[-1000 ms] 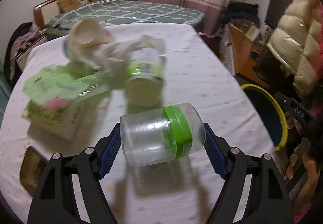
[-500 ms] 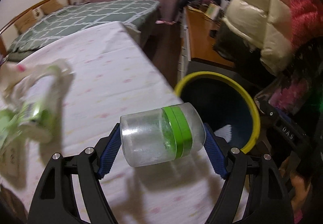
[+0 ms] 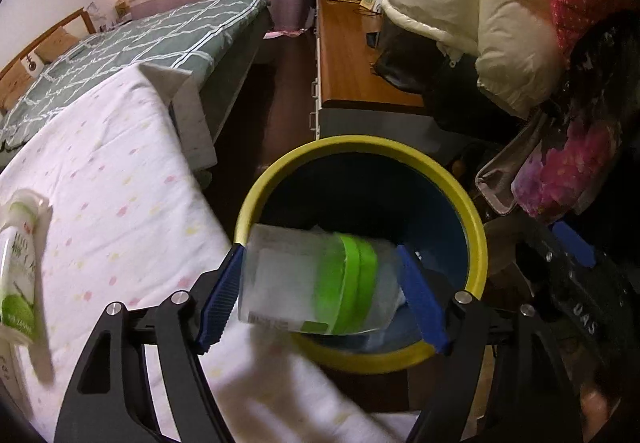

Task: Collect trash
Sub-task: 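Move both tools back over the remaining trash on the sheet, then grasp the green plastic wrapper with the right tool and lift it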

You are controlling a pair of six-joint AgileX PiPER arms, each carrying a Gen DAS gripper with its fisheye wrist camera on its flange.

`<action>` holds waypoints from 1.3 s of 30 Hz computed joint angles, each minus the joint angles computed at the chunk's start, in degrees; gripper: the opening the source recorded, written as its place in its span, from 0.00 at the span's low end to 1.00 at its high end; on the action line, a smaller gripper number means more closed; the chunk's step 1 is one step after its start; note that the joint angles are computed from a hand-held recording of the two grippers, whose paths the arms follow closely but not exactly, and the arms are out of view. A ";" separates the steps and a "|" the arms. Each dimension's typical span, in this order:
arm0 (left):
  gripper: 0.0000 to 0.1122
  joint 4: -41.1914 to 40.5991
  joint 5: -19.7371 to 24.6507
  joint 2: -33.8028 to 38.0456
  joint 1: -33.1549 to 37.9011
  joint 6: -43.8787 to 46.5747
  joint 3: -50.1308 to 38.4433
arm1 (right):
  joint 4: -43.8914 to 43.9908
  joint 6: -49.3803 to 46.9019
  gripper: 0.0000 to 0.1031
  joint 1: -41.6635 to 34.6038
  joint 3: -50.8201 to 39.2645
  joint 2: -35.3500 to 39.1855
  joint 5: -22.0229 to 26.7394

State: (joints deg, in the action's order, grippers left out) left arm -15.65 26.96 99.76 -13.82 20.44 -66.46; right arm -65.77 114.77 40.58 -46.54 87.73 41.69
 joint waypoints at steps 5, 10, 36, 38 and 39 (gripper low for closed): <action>0.74 -0.18 -1.16 -0.92 0.34 -0.53 0.04 | 0.47 -0.44 0.62 1.29 -0.16 -0.69 1.39; 0.74 -9.58 -0.39 -6.51 6.86 8.46 4.11 | 0.99 -1.50 0.63 2.85 -2.26 0.88 1.77; 0.79 -46.51 17.07 -10.75 86.48 60.15 5.19 | 29.46 -53.35 0.64 20.06 -68.78 39.89 2.59; 0.79 -46.94 17.77 -9.88 88.57 60.25 3.85 | 33.64 -60.76 0.64 21.36 -80.07 45.52 5.52; 0.79 -47.08 18.25 -8.81 89.86 60.34 2.68 | 35.81 -64.70 0.64 21.94 -85.80 48.53 6.21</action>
